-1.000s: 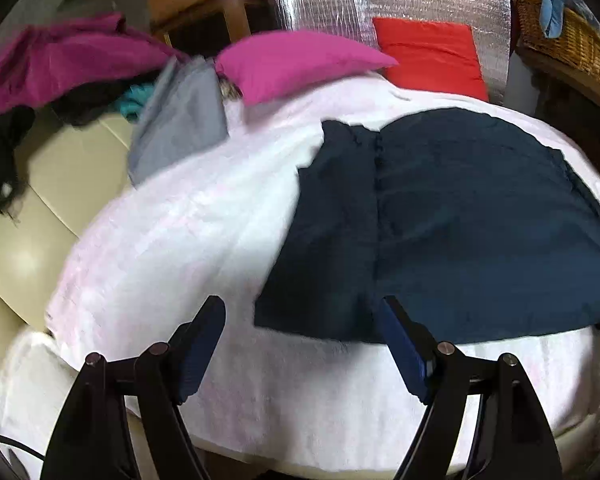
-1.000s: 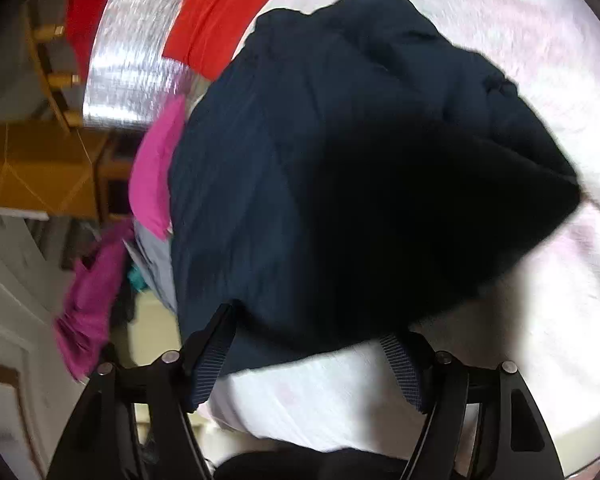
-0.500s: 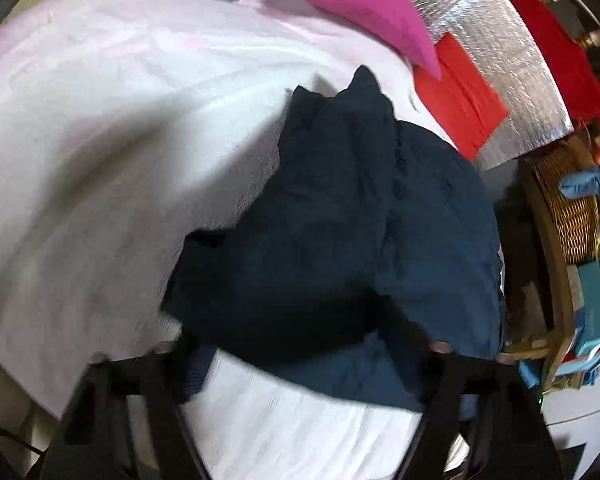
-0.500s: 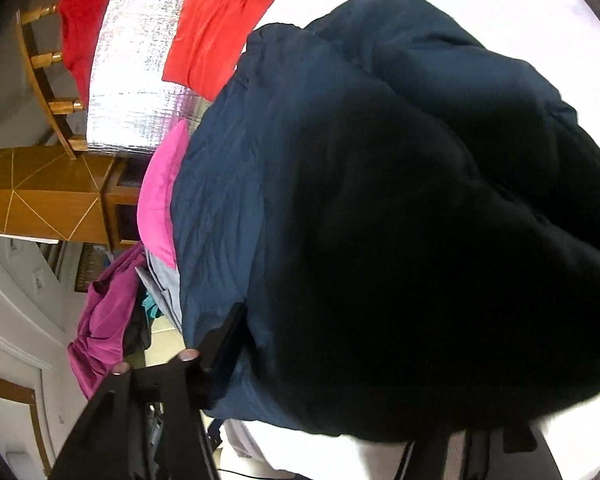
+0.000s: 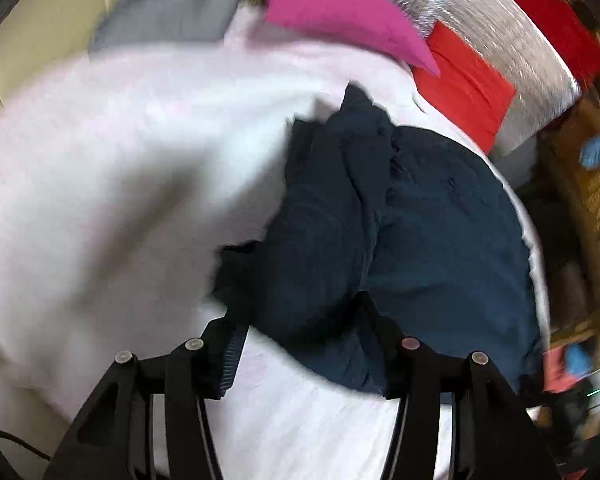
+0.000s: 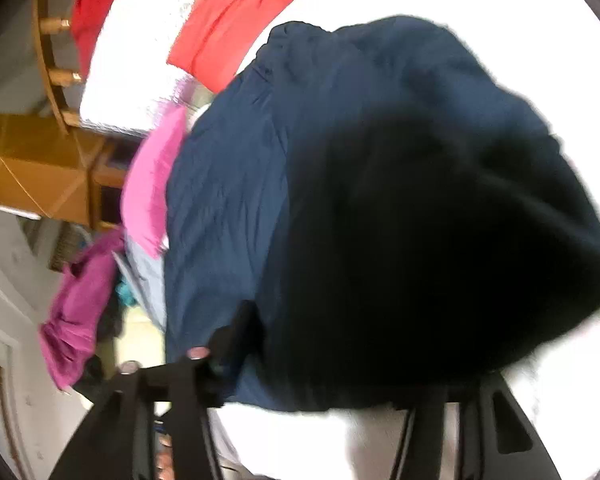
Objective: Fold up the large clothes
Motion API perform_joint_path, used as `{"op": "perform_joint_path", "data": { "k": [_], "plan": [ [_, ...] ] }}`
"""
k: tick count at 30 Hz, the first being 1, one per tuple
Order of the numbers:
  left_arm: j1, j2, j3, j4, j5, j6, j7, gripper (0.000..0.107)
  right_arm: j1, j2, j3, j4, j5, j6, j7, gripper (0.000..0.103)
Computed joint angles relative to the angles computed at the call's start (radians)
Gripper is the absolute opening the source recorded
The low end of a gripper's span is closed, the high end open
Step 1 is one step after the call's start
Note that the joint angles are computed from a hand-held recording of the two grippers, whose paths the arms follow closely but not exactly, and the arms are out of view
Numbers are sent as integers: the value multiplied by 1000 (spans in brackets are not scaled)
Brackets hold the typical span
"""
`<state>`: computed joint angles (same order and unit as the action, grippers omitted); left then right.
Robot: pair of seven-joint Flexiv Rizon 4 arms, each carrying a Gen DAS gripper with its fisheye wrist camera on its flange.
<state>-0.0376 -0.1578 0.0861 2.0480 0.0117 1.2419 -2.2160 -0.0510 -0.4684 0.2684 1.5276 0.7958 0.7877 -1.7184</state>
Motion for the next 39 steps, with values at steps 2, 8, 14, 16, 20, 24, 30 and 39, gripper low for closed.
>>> {"op": "perform_joint_path", "data": {
  "k": [2,8,14,16,20,24,30,39],
  "plan": [
    [-68,69,54,-72,277,-116,-155,68,26,90,-21,82,-95,26,-14,69],
    [-121,300,-92,-201,801,-414,-416,91,83,347,-59,274,-238,123,-96,73],
    [-103,478,-239,-208,878,-505,-431,99,146,625,-65,462,-347,369,-96,90],
    [-100,541,-281,-192,865,-537,-428,100,148,698,-50,524,-406,432,-70,93],
    [-53,616,-377,-201,867,-621,-416,101,113,792,3,618,-556,533,70,97],
    [6,667,-448,-203,865,-663,-403,102,148,863,-24,651,-580,533,146,99],
    [84,748,-522,-201,834,-701,-364,103,158,901,-25,685,-703,569,260,100],
    [170,818,-544,-167,747,-629,-315,103,185,915,-34,734,-878,547,403,100]
  ]
}}
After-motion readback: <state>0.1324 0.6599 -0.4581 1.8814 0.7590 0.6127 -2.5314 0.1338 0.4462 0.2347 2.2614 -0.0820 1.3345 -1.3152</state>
